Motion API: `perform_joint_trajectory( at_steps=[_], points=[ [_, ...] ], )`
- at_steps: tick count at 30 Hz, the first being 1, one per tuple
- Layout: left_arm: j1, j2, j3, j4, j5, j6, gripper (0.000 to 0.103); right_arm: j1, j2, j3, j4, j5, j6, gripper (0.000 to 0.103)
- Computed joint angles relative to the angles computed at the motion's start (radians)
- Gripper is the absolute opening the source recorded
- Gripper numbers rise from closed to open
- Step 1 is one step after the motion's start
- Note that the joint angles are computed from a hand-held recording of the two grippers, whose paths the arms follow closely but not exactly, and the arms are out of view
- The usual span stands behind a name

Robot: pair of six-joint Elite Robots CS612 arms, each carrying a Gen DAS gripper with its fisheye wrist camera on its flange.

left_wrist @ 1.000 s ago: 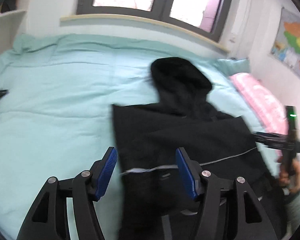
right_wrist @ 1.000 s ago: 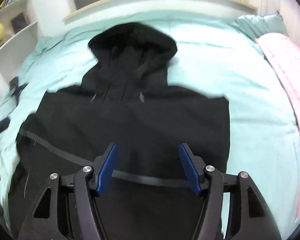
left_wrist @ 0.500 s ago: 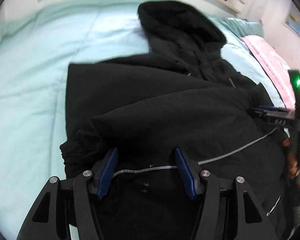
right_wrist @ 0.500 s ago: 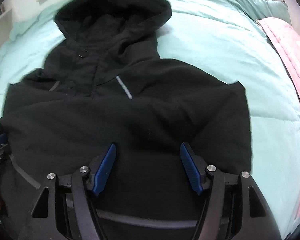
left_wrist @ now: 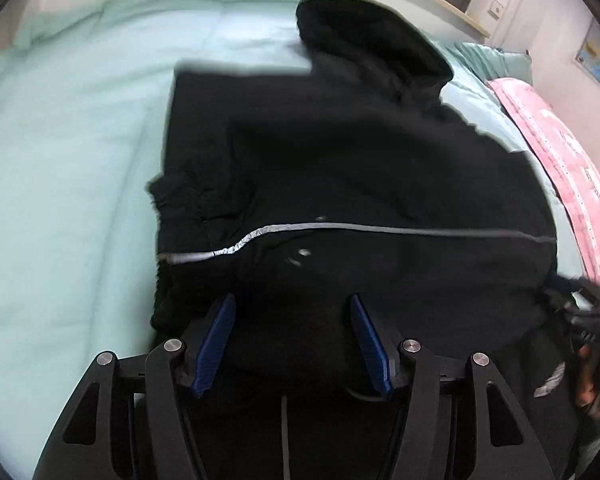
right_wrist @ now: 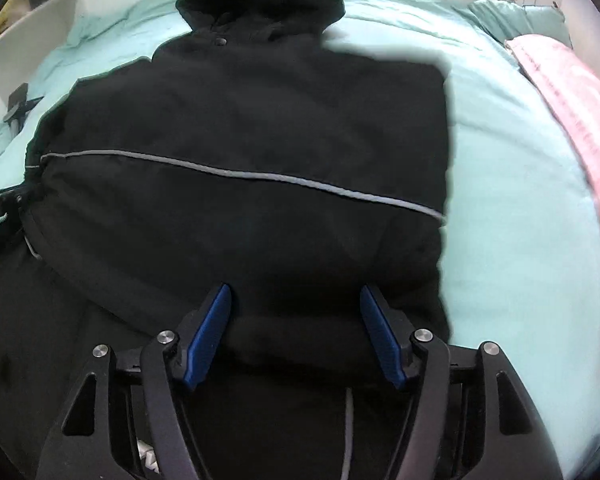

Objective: Fold large clothes

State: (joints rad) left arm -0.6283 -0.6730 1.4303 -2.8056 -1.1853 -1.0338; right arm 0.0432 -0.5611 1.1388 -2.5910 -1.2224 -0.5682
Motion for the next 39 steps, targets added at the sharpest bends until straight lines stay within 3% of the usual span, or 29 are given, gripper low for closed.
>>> perform_joint_trajectory(
  at_steps=[4,9,14,18,22,25,30,34,37,39],
  points=[
    [-0.015,0.001,0.003,-0.001,0.065,0.010,0.062,-0.006,-0.006,0.039,-0.101,0.022,0.033,0.068],
    [-0.027,0.000,0.045,-0.103,0.111,0.018,0.062,-0.016,-0.016,0.078,-0.163,0.051,0.034,0.069],
    [-0.037,0.002,0.033,-0.060,0.145,0.016,0.062,-0.021,-0.025,0.111,-0.211,0.052,0.040,0.069],
    [-0.023,0.014,-0.030,0.059,0.109,0.020,0.062,-0.015,-0.015,0.060,-0.102,0.037,0.058,0.071],
    [0.003,0.001,-0.078,0.181,0.004,-0.001,0.062,0.010,-0.034,-0.047,0.202,-0.086,0.088,0.071],
    [0.016,-0.047,-0.060,0.153,-0.045,0.009,0.062,-0.006,-0.062,-0.098,0.344,0.008,0.087,0.071],
    [0.021,-0.132,-0.059,0.164,0.028,0.061,0.062,-0.026,-0.065,-0.227,0.426,0.068,0.146,0.071],
    [0.046,-0.144,-0.104,0.108,0.057,0.104,0.062,-0.025,-0.015,-0.376,0.433,0.117,0.222,0.071],
    [0.071,-0.118,-0.177,0.122,0.059,0.162,0.062,-0.013,0.072,-0.558,0.518,0.146,0.264,0.071],
    [0.096,-0.075,-0.265,0.181,0.052,0.199,0.064,-0.005,0.136,-0.680,0.577,0.152,0.265,0.071]
  ],
)
